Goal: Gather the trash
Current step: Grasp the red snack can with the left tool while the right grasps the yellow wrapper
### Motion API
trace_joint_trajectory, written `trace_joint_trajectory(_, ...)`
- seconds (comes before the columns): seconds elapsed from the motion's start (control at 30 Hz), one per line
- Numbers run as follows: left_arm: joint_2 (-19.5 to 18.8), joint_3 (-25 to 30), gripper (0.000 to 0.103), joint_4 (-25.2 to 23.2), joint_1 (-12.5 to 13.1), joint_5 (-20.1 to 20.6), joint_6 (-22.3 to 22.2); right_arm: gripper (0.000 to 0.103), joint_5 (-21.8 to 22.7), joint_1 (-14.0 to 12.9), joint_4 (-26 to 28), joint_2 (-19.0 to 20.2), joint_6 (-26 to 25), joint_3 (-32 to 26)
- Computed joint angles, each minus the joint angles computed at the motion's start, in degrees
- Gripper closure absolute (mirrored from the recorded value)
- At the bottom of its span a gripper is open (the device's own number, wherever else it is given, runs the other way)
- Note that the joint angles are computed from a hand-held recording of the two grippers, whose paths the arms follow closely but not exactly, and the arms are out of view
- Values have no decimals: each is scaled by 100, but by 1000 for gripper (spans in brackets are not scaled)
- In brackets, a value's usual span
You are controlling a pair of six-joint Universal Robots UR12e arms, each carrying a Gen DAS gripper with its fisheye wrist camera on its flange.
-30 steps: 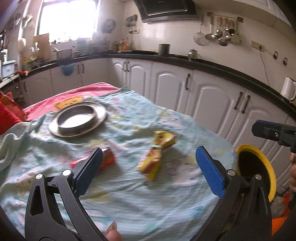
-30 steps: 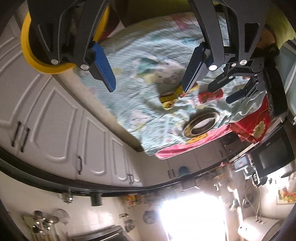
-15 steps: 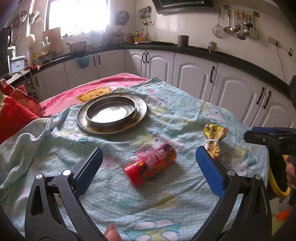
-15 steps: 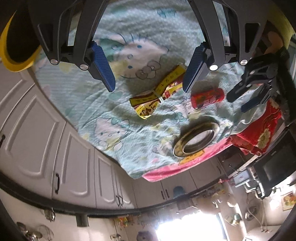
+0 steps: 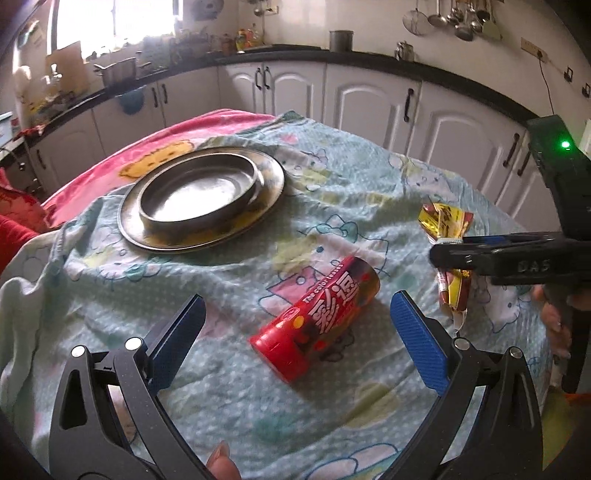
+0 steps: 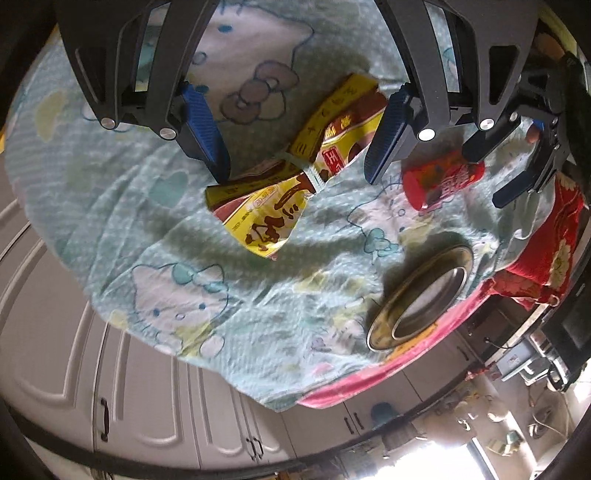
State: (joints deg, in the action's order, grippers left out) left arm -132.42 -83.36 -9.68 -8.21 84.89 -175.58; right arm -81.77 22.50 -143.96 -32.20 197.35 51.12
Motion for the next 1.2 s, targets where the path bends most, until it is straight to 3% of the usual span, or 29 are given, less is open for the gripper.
trace_joint_trajectory(0.1, -52, 98, 11, -161, -18, -31, 157, 31, -143, 29, 58, 109, -69, -141)
trace_joint_trajectory(0.27, -144, 255, 13, -390, -21, -141, 192, 55, -391, 46, -103, 81, -389, -28)
trace_joint_trajectory(0.33, -166, 295, 24, -485, -32, -202, 204, 64, -332, 13, -168, 32, -501, 78)
trace_joint_trajectory(0.43, -185, 324, 33, -597, -65, -233, 198, 65, -104, -59, -254, -72, -571, 282)
trace_joint_trajectory(0.67, -173, 282, 48, -711, -177, -4, 281, 69, -74, -108, -500, -384, -881, 859)
trace_joint_trajectory(0.73, -157, 264, 67, -717, -189, -54, 296, 70, 3, -139, -564, -479, -919, 1033)
trace_joint_trajectory(0.8, -147, 259, 75, -747, -214, -105, 254, 71, 34, -166, -665, -588, -955, 1233)
trace_joint_trajectory(0.87, -150, 265, 75, -737, -265, 35, 188, 72, 73, -191, -752, -676, -966, 1393)
trace_joint_trajectory(1.2, -100, 160, 76, -475, -354, -335, -324, 74, 322, -300, -1277, -1119, -987, 2098)
